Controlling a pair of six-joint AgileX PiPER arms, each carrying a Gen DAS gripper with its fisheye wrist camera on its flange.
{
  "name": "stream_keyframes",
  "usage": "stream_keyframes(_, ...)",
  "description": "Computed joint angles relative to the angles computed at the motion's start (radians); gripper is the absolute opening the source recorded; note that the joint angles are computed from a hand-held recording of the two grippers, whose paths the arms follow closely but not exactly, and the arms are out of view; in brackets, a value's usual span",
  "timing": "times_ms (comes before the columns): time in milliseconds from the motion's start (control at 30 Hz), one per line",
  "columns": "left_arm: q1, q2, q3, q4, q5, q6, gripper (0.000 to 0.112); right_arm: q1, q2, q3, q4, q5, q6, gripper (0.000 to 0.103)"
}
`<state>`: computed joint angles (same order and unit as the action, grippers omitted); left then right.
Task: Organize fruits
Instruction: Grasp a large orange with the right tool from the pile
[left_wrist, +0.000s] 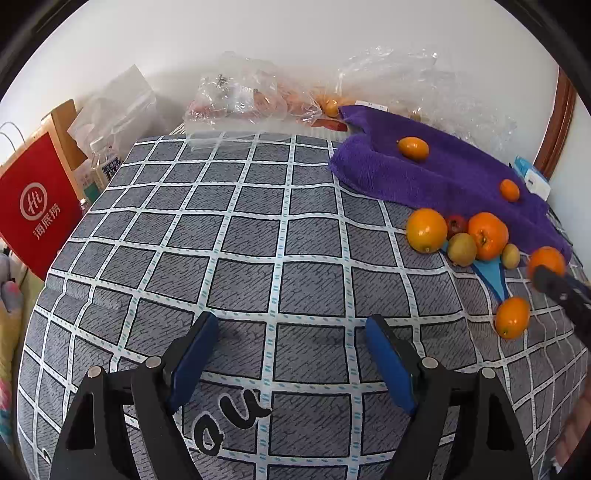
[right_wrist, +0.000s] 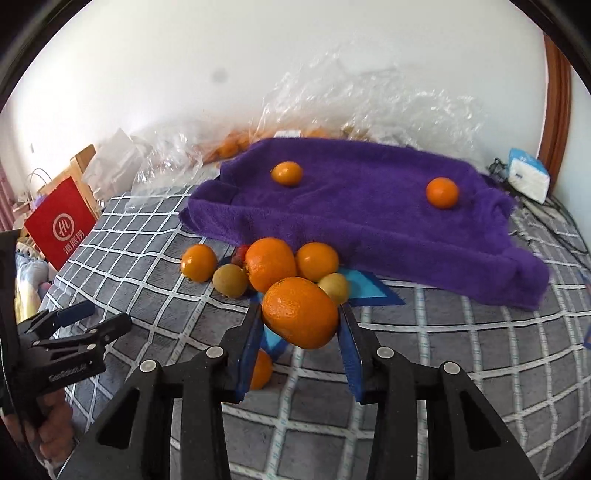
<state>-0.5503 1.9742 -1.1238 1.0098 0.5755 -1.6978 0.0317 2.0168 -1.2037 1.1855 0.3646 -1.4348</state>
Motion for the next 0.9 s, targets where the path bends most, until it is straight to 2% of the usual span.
stream_keyframes(100, -0.002, 0.002, -0.005, -0.01, 0.006, 0.013, 0.082, -0.057, -0.038, 0.06, 0.107, -0.005, -0.115, 0.04)
stream_keyframes(167, -0.002, 0.003, -0.007, -0.008, 0.005, 0.009, 0.083, -0.103, -0.046, 0.081, 0.122, 0.004, -0.134, 0.04)
stream_keyframes(300, -0.006, 0.016, -0.028, -0.033, 0.025, 0.039, 0.086, -0.168, -0.031, 0.076, 0.034, 0.007, -0.05, 0.04)
stream_keyframes(400, -0.01, 0.028, -0.048, -0.06, 0.05, 0.061, 0.094, -0.209, -0.006, 0.053, -0.01, 0.049, 0.001, 0.04)
stream_keyframes(500, -0.007, 0.021, -0.035, -0.055, 0.048, 0.04, 0.096, -0.238, 0.022, 0.034, -0.02, 0.1, 0.015, 0.041)
stream_keyframes(600, -0.005, 0.019, -0.029, -0.05, 0.049, 0.035, 0.096, -0.235, 0.02, 0.038, 0.005, 0.094, -0.004, 0.041)
stream_keyframes(733, -0.01, 0.014, -0.025, -0.035, 0.05, 0.035, 0.093, -0.236, 0.01, 0.047, 0.054, 0.092, -0.066, 0.04)
stream_keyframes(833, -0.02, 0.016, -0.045, -0.038, 0.076, 0.068, 0.083, -0.238, 0.007, 0.044, 0.071, 0.104, -0.112, 0.04)
stream_keyframes(900, -0.02, 0.014, -0.063, -0.051, 0.064, 0.086, 0.078, -0.234, 0.004, 0.051, 0.101, 0.099, -0.171, 0.04)
